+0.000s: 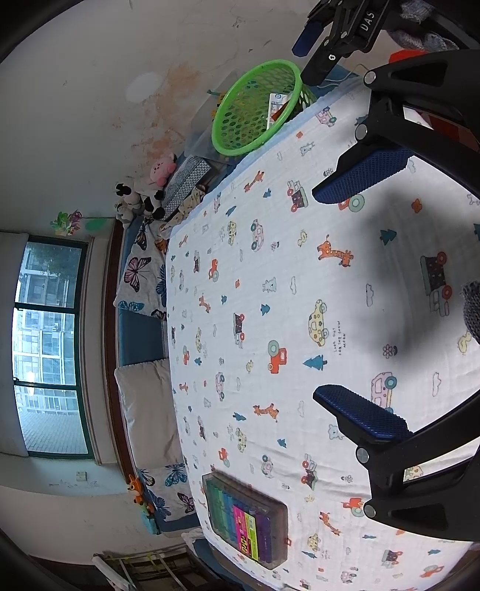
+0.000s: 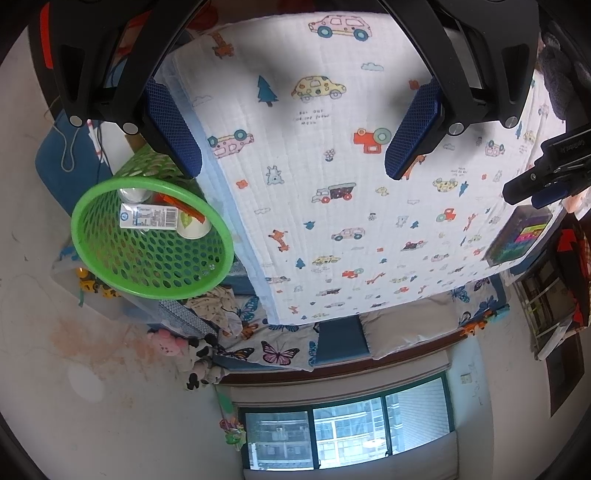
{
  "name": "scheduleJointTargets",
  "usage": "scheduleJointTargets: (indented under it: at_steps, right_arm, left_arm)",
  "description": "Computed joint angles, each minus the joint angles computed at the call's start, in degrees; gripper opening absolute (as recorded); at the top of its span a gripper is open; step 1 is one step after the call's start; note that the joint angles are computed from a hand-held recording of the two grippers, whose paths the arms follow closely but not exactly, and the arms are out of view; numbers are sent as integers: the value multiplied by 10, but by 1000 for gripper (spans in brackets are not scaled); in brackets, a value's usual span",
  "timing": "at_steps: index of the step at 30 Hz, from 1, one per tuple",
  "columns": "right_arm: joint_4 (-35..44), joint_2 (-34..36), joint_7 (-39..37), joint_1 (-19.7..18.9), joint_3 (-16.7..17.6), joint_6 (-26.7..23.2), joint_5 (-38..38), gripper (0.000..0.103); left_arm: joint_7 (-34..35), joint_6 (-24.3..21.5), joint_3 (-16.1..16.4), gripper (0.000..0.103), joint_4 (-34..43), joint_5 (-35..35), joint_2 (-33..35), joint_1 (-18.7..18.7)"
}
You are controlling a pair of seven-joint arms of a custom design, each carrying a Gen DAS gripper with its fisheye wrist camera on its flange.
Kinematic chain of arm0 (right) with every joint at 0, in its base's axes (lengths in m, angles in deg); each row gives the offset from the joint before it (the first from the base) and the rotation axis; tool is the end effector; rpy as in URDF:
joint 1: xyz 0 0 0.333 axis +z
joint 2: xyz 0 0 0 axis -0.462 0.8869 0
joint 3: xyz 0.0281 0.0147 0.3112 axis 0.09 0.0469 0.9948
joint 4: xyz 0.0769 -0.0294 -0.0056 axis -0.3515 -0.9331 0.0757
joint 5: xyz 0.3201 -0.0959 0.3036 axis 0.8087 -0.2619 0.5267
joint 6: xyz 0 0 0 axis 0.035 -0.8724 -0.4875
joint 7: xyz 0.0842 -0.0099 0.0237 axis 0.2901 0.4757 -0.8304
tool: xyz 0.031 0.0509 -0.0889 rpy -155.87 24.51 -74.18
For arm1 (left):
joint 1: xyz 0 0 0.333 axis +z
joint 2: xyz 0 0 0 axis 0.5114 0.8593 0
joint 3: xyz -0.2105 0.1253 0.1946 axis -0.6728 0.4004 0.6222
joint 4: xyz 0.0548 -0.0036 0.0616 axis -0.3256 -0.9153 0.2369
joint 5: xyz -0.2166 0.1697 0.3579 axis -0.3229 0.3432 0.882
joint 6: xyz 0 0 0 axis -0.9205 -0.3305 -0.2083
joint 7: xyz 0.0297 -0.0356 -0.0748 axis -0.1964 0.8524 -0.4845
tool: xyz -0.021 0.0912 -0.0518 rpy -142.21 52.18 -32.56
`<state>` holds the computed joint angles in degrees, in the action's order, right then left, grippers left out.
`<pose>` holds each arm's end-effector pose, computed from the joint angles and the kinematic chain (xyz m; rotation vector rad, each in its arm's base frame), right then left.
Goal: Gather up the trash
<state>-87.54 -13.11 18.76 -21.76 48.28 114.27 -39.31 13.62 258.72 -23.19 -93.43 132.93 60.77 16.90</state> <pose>0.5525 0.0542 0.4017 -1.6554 1.6825 -0.7016 0.5753 -0.2778 0.3628 -1.6786 1.8005 -0.9399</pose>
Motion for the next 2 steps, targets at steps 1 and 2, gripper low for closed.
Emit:
scheduleJointTargets:
  at_steps: [1, 2]
  right_arm:
    - [0, -1, 0, 0, 0, 0, 0, 99]
    - [0, 0, 0, -1, 1, 0, 0, 99]
  left_arm:
    - [-4, 0, 1, 95, 0, 4, 0, -1]
    - [-7, -1, 1, 95, 0, 7, 0, -1]
